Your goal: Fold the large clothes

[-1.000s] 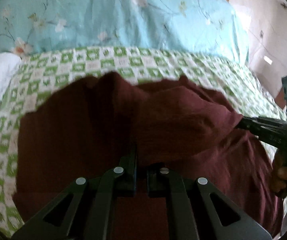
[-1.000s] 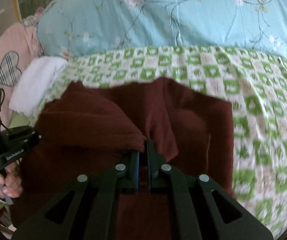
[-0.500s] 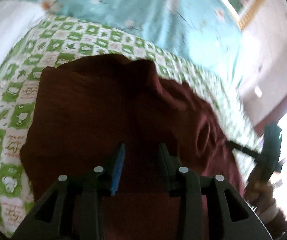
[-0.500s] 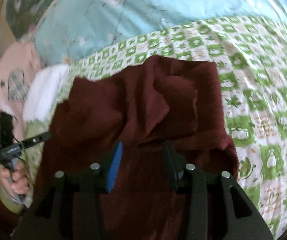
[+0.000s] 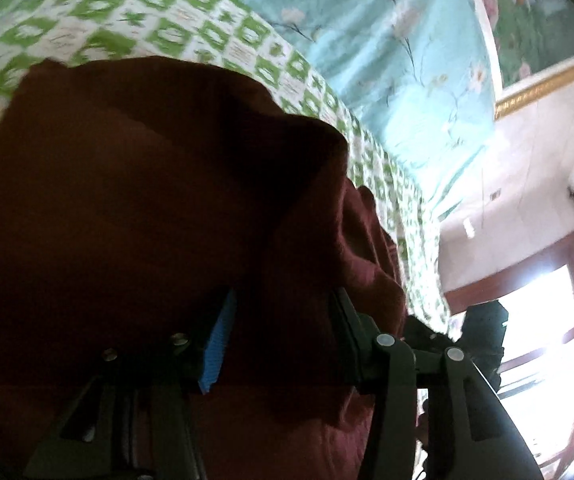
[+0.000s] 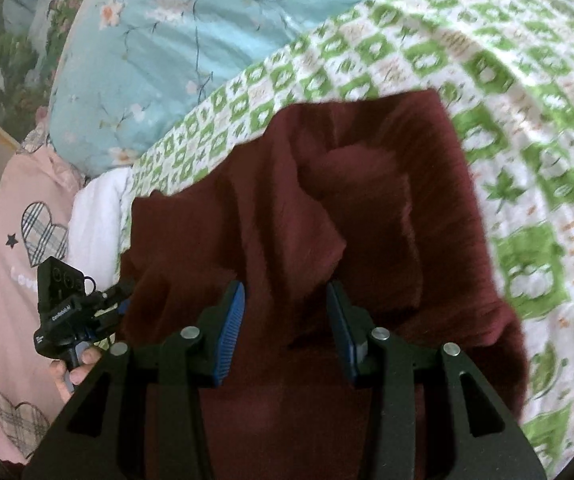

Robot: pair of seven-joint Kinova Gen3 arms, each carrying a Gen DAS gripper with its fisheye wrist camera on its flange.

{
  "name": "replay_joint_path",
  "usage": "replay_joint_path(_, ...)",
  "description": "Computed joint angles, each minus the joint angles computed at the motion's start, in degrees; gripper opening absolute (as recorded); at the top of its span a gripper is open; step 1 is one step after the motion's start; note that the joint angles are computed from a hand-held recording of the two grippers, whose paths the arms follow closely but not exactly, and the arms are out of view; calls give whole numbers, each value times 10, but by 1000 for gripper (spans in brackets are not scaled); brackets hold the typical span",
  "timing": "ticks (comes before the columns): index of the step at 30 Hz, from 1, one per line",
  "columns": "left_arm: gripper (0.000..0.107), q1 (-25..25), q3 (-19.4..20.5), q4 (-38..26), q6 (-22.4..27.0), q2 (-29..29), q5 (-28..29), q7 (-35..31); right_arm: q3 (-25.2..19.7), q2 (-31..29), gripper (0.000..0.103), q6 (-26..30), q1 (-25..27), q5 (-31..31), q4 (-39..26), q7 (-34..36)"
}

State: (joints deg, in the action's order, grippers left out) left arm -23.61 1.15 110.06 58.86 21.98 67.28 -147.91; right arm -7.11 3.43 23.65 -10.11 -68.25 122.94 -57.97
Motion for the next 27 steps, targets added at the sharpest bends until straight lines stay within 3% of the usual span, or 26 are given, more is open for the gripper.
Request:
replay_joint_path(3, 50, -8, -3, 7, 7, 5, 3, -2, 17, 24, 44, 11, -30, 22, -17, -14)
replay_joint_path(5, 50, -3, -3, 4, 3, 4, -2, 5, 2, 18, 8, -14, -21, 4, -12, 1)
replay_joint_path(7, 50, -1, -2, -1, 3, 3, -5, 10, -18, -7, 8, -43, 13, -43, 6, 16)
replay_joint_path(10, 50, -1, 2, -4, 9, 7, -6, 9, 11, -26, 7, -58, 15, -92, 29, 39)
replay_joint_path(14, 50, 10, 11, -10, 10, 17, -4, 11, 25, -17, 7, -36, 16, -77, 27, 30)
replay_joint_path(21, 49, 63, 27, -36, -16, 25, -31, 43, 20, -15, 7, -29, 10, -116, 31, 71)
replay_joint_path(22, 47, 64, 33, -36, -25, 23, -32, 41, 21, -16, 7, -29, 9, -105, 29, 61)
replay_joint_path(24, 5, 70, 40, -34, -46, 12, -37, 35, 23, -19, 8, -25, 9, -88, 25, 47)
replay_joint_path(27, 2, 72, 24, 8, -100, -52, -13, -6, 25, -39, 8, -18, 9, -131, 30, 92)
